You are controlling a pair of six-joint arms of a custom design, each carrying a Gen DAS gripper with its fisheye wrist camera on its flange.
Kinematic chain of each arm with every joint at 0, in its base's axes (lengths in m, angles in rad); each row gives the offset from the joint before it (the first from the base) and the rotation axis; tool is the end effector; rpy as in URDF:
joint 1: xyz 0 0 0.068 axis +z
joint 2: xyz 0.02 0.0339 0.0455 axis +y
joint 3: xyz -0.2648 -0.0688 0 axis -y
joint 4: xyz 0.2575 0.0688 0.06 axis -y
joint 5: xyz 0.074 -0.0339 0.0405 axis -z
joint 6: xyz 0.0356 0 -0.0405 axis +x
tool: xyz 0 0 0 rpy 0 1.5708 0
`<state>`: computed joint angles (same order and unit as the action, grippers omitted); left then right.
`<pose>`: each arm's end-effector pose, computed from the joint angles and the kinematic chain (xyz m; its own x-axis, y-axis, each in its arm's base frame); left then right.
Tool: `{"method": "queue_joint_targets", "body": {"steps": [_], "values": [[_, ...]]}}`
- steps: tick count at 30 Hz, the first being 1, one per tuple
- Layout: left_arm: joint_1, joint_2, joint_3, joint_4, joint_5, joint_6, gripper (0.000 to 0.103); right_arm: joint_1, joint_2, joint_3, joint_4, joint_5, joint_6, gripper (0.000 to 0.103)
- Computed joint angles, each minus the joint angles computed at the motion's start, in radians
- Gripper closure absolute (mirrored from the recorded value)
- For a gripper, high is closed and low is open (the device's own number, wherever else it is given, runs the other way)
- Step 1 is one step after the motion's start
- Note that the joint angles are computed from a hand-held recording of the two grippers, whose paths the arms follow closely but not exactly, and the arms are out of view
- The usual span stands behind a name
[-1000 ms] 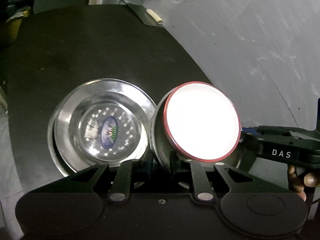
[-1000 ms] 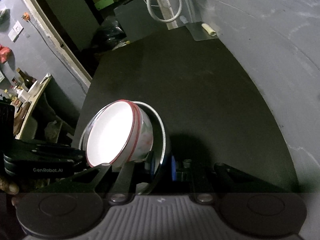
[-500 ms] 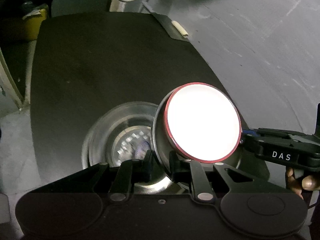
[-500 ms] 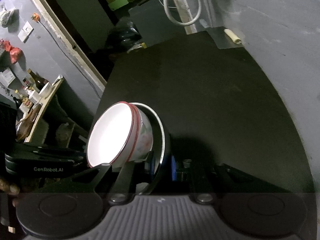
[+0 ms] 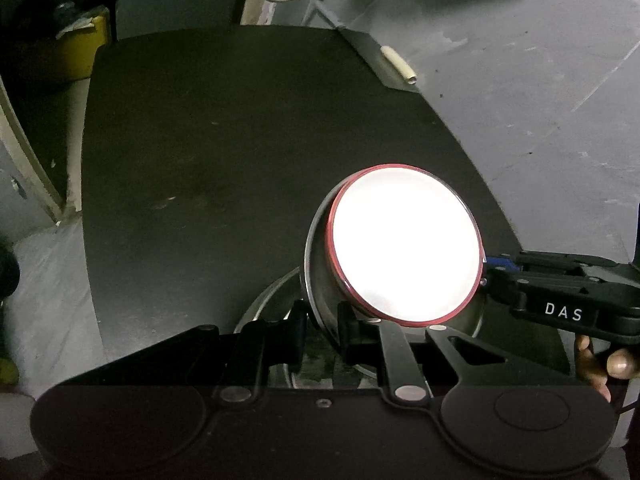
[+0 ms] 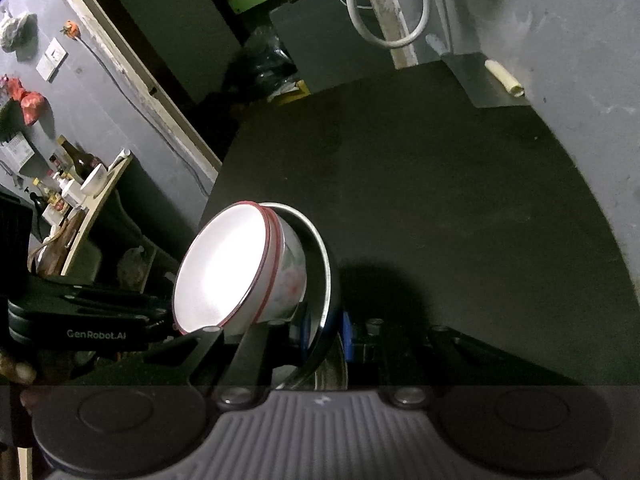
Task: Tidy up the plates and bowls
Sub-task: 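Lift the bowl stack with the left gripper over the steel plates, then lower the bowl stack onto the steel plates and open the left gripper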
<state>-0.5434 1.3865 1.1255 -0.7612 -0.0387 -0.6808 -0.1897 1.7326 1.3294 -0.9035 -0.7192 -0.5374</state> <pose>0.2514 -0.1503 0.2718 -0.8819 -0.2021 -0.4260 -0.0716 0.9504 -0.3026 0.3475 -0.0428 0.2317 -0.8006 -0.2384 -0.5498 -0.5085 0.7557 0.4127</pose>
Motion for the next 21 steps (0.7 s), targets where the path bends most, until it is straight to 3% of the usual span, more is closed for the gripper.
{"method": "queue_joint_targets", "body": {"steps": [21], "values": [[0.009,0.041,-0.059,0.077,0.006,-0.024,0.087,0.013,-0.004,-0.033,-0.032,-0.009,-0.008,0.085]]}}
